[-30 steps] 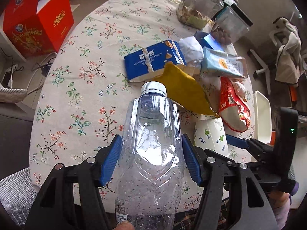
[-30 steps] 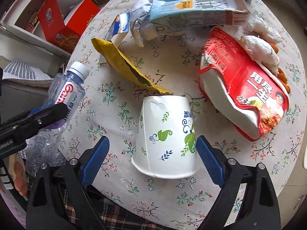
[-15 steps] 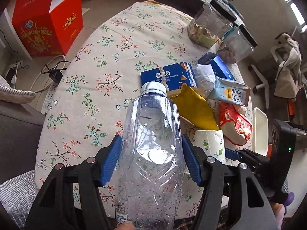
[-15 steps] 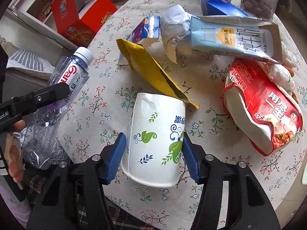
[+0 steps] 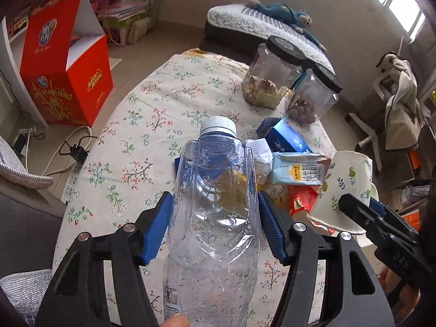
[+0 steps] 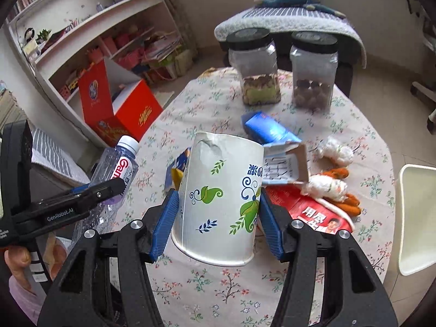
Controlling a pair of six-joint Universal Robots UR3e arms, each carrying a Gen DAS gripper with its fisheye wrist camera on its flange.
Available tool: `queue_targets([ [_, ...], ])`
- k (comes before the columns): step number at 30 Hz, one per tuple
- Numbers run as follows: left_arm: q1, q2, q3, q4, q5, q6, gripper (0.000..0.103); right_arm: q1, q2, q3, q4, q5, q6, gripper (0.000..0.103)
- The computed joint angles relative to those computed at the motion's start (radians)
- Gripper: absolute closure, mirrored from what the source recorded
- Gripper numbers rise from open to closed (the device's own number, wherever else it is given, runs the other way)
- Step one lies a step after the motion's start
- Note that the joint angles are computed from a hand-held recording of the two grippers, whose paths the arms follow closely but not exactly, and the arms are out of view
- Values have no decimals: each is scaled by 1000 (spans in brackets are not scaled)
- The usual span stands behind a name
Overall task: Collect trash
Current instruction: 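Grasp the white paper cup with the right gripper while the left gripper holds the bottle, then carry the paper cup to the white bin and release it with the right gripper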
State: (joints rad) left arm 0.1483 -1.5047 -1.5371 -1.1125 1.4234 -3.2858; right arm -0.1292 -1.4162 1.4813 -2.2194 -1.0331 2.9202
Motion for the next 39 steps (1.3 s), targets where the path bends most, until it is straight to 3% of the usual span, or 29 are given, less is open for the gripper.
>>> queue_targets([
  [10, -247, -138, 81, 319, 216, -109, 41, -130, -104, 153, -347, -71, 86, 47],
  [15, -343, -234, 172, 374, 281, -130, 41, -197, -139, 199, -458, -120, 90, 47],
  [25, -456, -412, 349, 361, 315, -131, 41, -349, -106, 164, -483, -192, 109, 46],
  [32, -531, -531, 486, 328, 304, -117, 41, -434, -35, 86, -406, -279, 123, 46],
  [35, -576, -634, 634, 270, 299, -117, 41, -463, -2, 36, -358, -291, 142, 41],
  [38, -609, -757, 824, 190, 259, -146, 41, -502, 13, 16, -366, -301, 193, 18],
  [39, -620, -808, 906, 153, 244, -155, 41, -515, 12, 17, -379, -303, 210, 15],
])
